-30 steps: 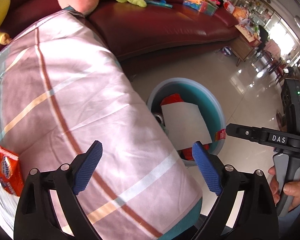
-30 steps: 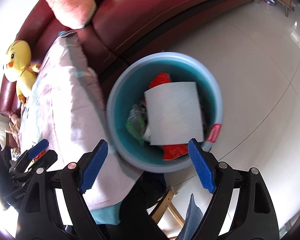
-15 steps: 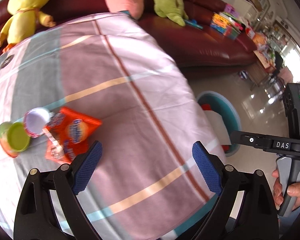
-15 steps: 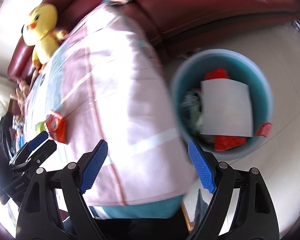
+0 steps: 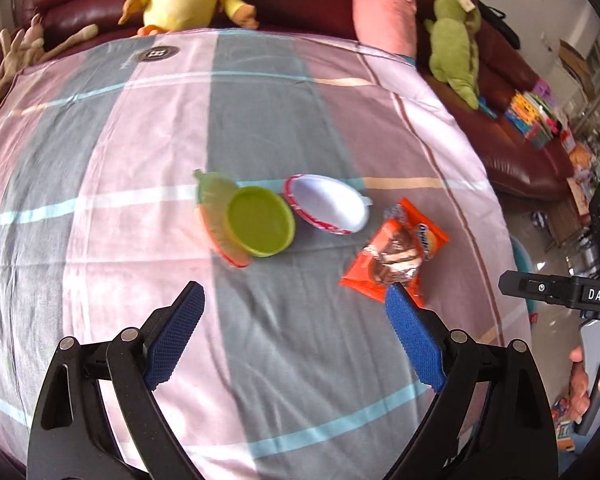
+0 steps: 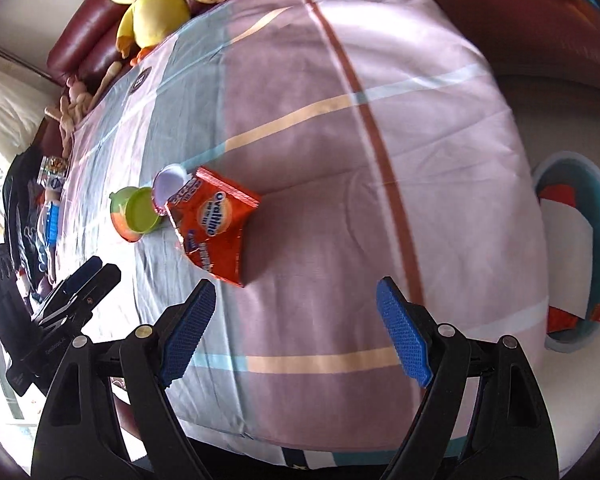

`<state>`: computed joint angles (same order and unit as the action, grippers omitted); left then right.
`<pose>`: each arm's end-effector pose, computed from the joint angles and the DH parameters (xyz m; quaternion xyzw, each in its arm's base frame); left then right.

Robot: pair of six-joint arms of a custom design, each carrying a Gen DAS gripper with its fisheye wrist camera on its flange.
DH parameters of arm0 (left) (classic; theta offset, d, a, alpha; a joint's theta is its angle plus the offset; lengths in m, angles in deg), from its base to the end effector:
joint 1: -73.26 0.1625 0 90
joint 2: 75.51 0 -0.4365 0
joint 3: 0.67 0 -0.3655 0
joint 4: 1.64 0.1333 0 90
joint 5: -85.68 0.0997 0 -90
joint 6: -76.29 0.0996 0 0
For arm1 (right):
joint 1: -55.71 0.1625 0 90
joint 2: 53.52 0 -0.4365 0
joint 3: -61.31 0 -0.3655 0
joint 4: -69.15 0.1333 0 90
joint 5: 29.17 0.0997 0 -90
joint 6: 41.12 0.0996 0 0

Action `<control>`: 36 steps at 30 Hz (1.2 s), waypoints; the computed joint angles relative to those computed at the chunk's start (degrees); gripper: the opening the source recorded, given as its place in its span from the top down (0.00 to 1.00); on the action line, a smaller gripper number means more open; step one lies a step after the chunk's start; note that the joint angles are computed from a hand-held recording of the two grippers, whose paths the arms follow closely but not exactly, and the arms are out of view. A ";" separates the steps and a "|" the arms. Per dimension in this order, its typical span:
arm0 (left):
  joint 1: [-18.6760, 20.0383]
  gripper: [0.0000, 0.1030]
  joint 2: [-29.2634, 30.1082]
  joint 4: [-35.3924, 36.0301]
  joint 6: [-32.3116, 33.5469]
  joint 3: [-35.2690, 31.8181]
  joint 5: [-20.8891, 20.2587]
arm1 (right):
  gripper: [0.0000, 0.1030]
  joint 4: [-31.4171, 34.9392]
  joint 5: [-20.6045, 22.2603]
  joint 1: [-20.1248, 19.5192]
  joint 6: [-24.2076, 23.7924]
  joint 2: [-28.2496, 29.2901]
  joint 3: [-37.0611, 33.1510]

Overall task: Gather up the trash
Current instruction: 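Move both tools back toward the orange Ovaltine bag and green cup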

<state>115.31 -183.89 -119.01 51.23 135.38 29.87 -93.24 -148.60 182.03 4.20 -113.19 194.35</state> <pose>-0.0851 -0.3317 0.3241 0.1904 0.9367 -0.1729 0.2378 0.3186 -0.2910 0.1006 -0.0737 -0.9644 0.1598 0.1976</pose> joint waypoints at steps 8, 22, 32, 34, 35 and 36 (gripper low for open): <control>8.27 0.11 -0.75 -1.75 4.15 -2.08 -0.28 | 0.24 1.66 2.37 -0.59 -2.59 8.48 -7.59; 13.32 0.11 2.38 -6.30 8.21 -3.53 -0.94 | 0.24 0.78 -1.18 -0.68 -4.86 14.61 -12.12; 15.10 0.11 5.61 -11.00 8.34 -4.05 1.99 | 0.65 0.43 -1.86 -0.43 -7.59 15.95 -12.62; 15.74 0.12 6.22 -11.82 8.56 -4.64 1.64 | 0.64 -0.23 -1.41 -0.72 -7.70 15.82 -12.16; 15.70 0.15 6.55 -11.91 8.73 -4.80 1.61 | 0.63 -0.40 -1.09 -0.93 -7.58 15.69 -11.97; 15.51 0.16 7.00 -11.87 8.87 -4.95 1.58 | 0.63 -0.72 -0.76 -1.14 -7.41 15.63 -11.78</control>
<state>130.82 -176.89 -130.88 60.10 130.44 31.45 -93.97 -149.36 180.89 -3.21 -97.56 182.57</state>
